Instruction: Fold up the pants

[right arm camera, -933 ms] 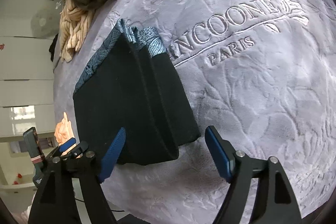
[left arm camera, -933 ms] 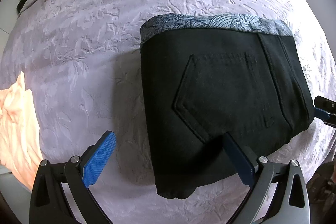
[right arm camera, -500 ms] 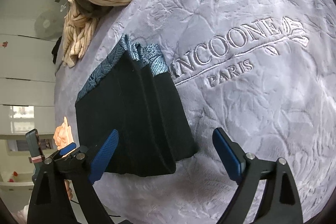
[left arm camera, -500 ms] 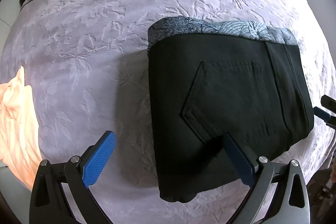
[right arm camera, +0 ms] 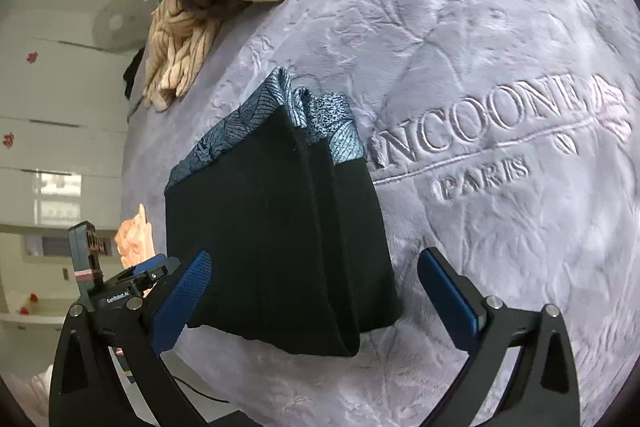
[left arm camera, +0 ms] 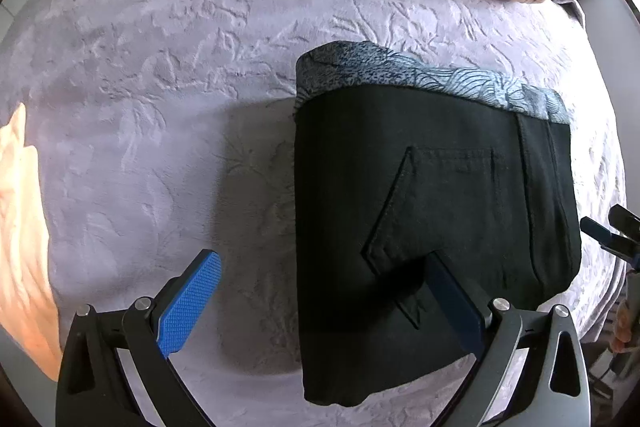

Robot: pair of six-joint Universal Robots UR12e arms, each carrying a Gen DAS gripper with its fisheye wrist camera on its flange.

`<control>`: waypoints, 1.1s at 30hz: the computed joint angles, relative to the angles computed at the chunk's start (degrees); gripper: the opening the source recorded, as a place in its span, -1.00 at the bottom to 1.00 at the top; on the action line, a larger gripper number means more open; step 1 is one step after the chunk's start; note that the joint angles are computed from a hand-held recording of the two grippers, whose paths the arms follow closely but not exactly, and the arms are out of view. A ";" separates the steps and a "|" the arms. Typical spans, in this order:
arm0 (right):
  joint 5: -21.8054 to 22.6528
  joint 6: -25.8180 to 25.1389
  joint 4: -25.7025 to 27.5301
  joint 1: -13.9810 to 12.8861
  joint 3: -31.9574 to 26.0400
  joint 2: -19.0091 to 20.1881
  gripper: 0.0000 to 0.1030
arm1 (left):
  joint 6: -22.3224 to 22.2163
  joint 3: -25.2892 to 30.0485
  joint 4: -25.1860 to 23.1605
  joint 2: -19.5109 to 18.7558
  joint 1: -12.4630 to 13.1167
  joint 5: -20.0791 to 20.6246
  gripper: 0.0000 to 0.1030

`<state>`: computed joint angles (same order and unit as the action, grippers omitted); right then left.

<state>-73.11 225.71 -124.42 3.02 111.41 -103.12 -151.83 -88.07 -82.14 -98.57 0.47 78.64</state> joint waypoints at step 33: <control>13.06 -8.38 -0.24 -4.58 1.18 4.45 1.00 | 2.90 2.84 -10.48 -4.57 1.02 -13.87 0.98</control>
<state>-60.06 217.33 -124.66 -1.56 112.59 -98.66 -148.93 -85.23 -92.62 -103.14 1.49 64.77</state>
